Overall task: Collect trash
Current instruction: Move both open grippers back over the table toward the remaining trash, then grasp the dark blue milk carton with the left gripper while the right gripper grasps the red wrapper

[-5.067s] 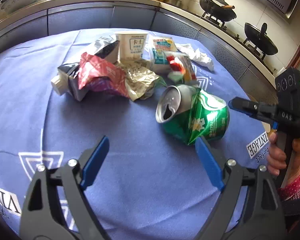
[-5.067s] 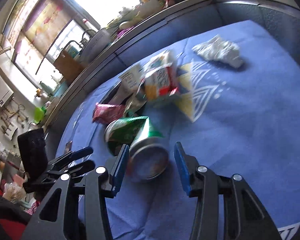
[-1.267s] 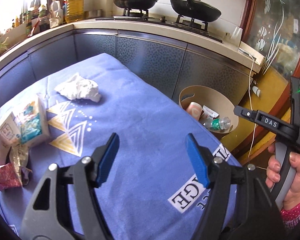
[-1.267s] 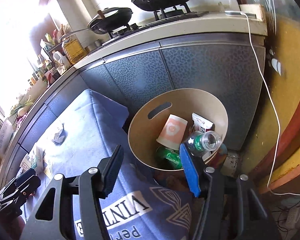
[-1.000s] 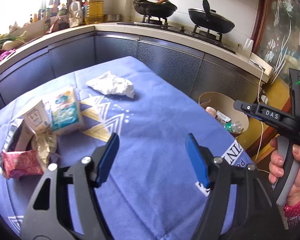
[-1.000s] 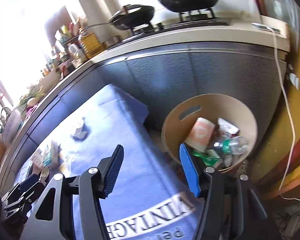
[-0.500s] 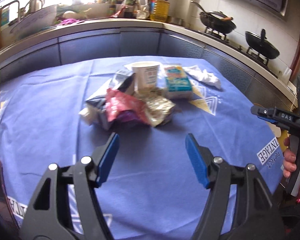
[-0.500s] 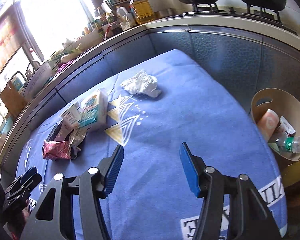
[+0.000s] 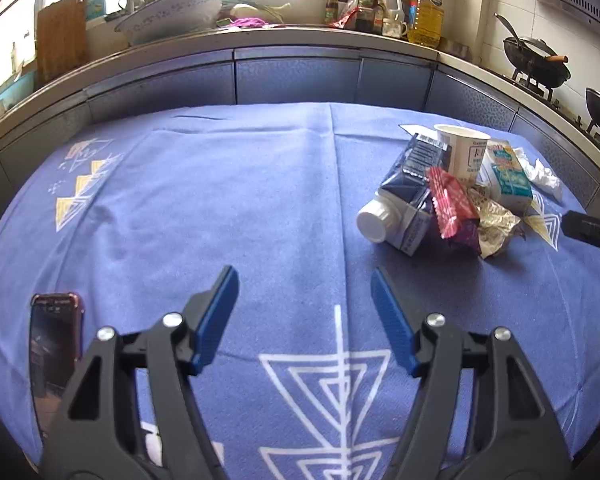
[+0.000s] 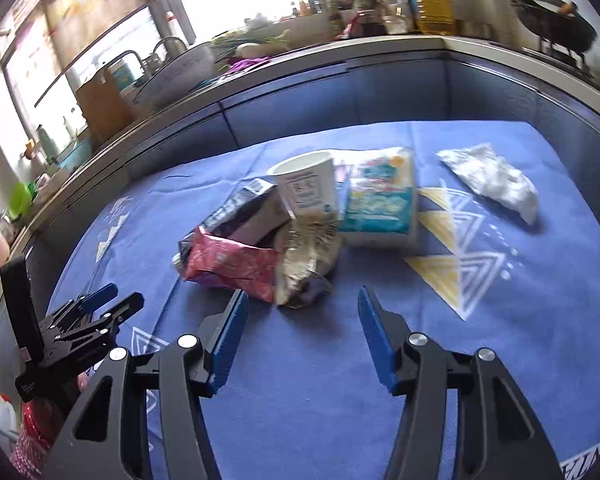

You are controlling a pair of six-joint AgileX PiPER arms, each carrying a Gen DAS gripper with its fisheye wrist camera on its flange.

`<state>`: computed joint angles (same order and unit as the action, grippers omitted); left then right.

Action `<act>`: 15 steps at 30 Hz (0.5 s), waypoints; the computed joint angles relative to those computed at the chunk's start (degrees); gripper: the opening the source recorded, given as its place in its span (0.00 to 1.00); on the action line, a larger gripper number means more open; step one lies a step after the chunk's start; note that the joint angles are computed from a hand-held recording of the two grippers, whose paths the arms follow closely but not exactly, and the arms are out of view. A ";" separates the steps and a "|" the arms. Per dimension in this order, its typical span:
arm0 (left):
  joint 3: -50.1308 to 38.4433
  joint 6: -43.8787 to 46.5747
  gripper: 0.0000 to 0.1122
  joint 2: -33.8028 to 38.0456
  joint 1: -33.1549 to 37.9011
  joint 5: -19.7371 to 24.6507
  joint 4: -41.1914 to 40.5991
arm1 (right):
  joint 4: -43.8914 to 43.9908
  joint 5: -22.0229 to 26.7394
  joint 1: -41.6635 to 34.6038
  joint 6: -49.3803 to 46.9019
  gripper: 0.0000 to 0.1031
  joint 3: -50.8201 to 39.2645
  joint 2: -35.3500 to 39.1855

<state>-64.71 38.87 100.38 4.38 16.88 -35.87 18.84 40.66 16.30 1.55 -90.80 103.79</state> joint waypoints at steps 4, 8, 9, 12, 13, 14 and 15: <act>-0.43 2.75 0.59 0.28 0.91 1.64 -2.50 | 0.56 3.98 2.57 -1.16 0.56 -12.23 7.97; -0.90 4.62 0.59 0.46 1.36 2.56 -5.02 | 6.87 9.16 1.90 -5.36 0.56 -24.10 16.57; -0.82 5.30 0.59 0.32 1.58 2.56 -5.50 | 10.07 11.82 1.17 -7.13 0.56 -27.53 19.15; -1.35 6.20 0.59 0.30 1.98 3.10 -5.68 | 15.75 18.92 -0.37 -10.25 0.56 -33.84 24.15; -1.68 6.65 0.61 0.39 2.17 3.41 -5.94 | 17.02 20.24 -0.70 -11.24 0.56 -33.62 24.34; -2.01 7.21 0.63 0.48 2.34 3.69 -6.50 | 18.50 20.71 -1.03 -12.78 0.56 -31.66 23.46; -2.25 8.11 0.66 0.52 2.50 3.80 -7.56 | 20.72 21.42 -1.56 -15.43 0.56 -29.14 22.25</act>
